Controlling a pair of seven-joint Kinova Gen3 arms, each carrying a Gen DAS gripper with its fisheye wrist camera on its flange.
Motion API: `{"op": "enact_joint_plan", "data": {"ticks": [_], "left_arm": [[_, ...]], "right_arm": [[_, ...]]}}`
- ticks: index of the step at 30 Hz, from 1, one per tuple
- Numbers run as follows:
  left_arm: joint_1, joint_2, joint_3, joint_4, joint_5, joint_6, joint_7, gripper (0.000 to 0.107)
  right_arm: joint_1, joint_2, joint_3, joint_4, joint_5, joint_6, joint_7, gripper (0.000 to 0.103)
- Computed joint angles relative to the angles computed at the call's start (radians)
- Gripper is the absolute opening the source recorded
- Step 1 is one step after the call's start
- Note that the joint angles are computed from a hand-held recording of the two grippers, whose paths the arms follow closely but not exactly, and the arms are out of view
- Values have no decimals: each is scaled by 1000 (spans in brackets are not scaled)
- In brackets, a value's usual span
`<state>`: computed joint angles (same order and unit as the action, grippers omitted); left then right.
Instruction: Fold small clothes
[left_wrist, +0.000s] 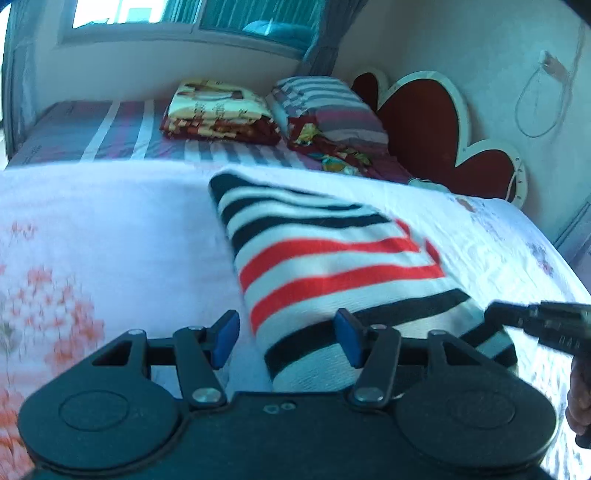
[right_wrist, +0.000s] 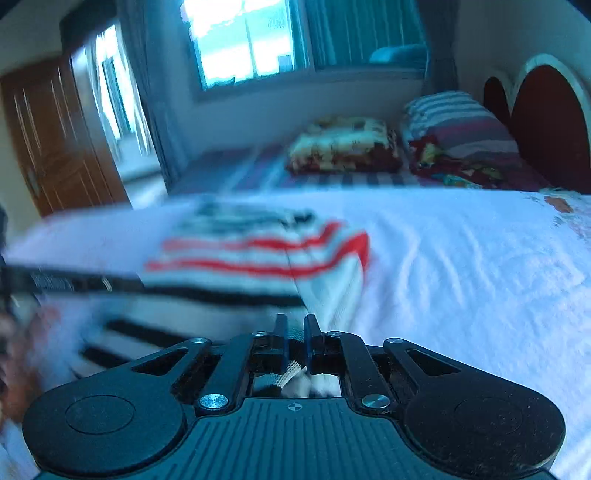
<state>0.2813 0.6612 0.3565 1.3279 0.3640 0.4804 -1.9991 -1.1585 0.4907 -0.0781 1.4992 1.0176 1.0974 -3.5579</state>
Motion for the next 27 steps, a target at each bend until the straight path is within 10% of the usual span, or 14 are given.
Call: {"op": "enact_joint_plan", "data": {"ticks": [5, 14, 27], "left_arm": [[1, 18, 2, -3, 4, -20, -5, 64], [-106, -93, 92, 157, 55, -65, -105, 53], [-106, -118, 66, 274, 84, -94, -135, 58]], "right_arm": [[-29, 11, 83, 12, -84, -38, -27, 5], [-79, 11, -5, -70, 14, 140, -7, 5], [-68, 64, 8, -67, -118, 50, 59, 5]]}}
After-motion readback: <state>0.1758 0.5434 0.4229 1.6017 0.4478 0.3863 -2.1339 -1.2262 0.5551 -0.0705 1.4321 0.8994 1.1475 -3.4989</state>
